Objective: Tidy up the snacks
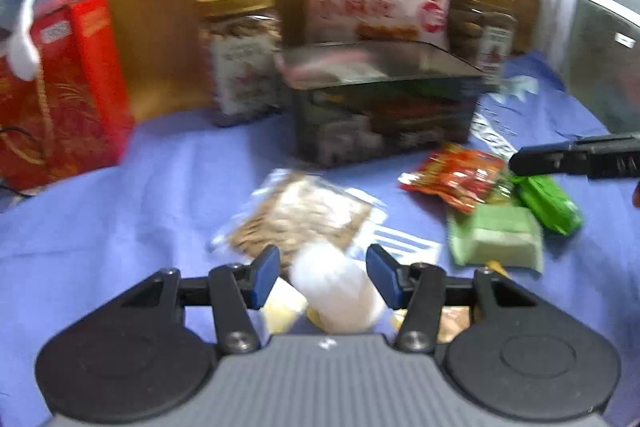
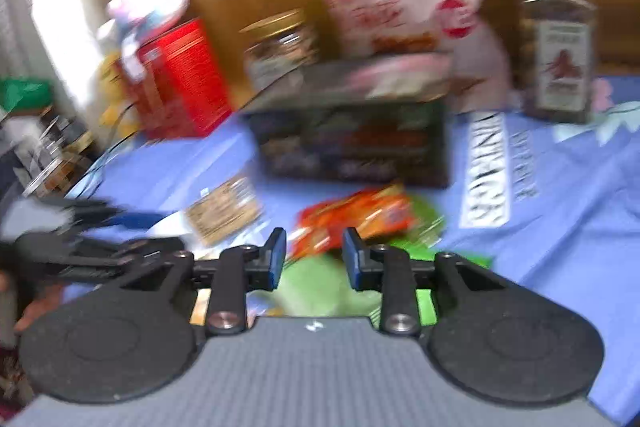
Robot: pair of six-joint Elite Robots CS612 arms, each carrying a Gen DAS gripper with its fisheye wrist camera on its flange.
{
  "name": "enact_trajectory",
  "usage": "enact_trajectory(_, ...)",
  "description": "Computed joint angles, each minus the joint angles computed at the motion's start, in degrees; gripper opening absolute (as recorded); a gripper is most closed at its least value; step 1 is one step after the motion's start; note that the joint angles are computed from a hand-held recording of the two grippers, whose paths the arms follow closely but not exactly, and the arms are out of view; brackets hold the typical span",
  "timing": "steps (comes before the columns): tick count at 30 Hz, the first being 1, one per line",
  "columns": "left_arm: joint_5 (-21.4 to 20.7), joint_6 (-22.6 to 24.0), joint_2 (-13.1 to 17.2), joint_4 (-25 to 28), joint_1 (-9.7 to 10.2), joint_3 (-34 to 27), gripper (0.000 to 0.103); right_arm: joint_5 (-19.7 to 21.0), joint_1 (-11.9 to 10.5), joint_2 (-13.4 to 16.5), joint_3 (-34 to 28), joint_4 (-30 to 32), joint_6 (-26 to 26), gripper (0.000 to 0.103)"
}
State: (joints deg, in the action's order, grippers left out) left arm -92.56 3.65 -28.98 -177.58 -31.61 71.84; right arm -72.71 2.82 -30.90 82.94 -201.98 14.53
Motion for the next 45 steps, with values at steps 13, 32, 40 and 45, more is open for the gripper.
enact_trajectory(13, 6.9, -2.2, 1.4, 2.5, 0.28, -2.8, 0.053, 5.7, -1.8, 5.0, -9.4, 10.3, 4.7, 0.053)
enact_trajectory(32, -28.2, -14.9, 8.4, 21.9, 3.12, -19.1, 0.057, 16.6, -3.4, 5.4, -9.3, 10.0, 16.3, 0.044)
enact_trajectory(40, -32.4, -22.4, 12.1, 23.6, 3.96, -24.8, 0.057, 16.4, -2.4, 6.8, -13.3, 15.4, 13.3, 0.044)
enact_trajectory(45, -34.1, -26.7, 14.9, 23.7, 4.27, -29.6, 0.055, 17.0, -2.6, 8.3, -14.1, 10.9, 22.3, 0.043)
